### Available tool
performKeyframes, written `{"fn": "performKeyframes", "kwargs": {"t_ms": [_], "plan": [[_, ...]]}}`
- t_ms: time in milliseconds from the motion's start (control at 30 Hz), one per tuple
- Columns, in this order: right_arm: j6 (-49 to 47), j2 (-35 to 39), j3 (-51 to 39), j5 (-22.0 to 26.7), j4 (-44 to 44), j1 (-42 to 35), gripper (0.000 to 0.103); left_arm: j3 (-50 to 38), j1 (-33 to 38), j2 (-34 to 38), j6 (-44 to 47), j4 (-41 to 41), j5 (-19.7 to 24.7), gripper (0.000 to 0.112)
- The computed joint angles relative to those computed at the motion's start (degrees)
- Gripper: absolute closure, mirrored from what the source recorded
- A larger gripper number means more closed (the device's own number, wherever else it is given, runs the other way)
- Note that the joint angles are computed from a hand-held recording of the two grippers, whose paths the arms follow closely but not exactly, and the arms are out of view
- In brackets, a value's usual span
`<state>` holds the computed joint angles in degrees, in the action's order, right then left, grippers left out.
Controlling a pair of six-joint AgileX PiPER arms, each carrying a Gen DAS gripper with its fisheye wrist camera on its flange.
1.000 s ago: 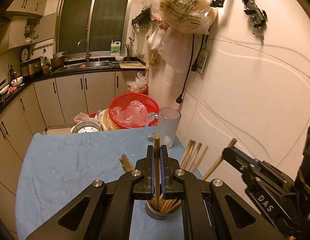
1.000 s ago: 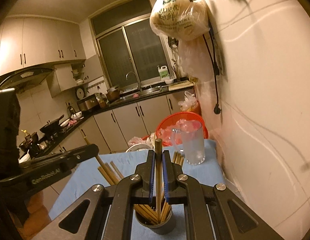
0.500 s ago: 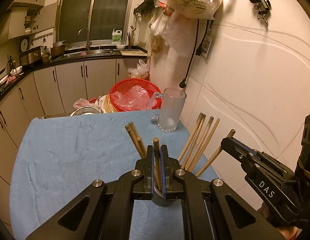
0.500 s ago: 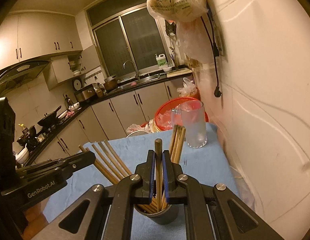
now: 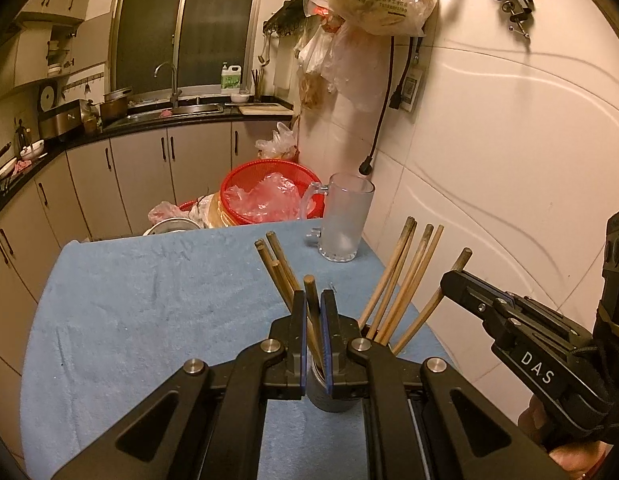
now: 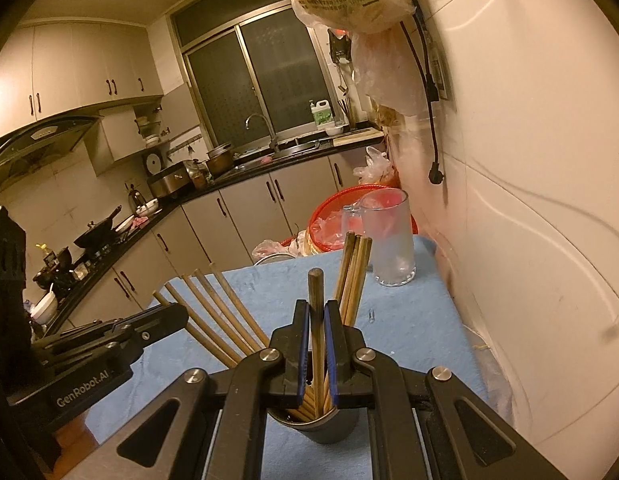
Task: Organize utensils
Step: 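Lower both held chopsticks into the black holder, then open both grippers to release the chopsticks into the holder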
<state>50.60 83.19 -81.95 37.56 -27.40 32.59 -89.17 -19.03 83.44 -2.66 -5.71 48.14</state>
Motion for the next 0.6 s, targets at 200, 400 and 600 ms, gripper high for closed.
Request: {"fn": "performKeyframes", "kwargs": {"t_ms": [200,400,600], "plan": [[-1.97,0.31,-0.64,-0.20,1.76,-0.56,0.094,-0.44,0.20,0.13,0.13,0.03,0.39,0.105],[-2.27,0.26,-0.73,-0.08,2.51,-0.59,0.094,-0.71,0.49,0.34,0.63,-0.39,0.62,0.105],[-1.76,0.35,-0.99,0.40,1.89,-0.03,0.093,-0.88,0.69,0.46,0.91,-0.40,0.82,0.105]]}}
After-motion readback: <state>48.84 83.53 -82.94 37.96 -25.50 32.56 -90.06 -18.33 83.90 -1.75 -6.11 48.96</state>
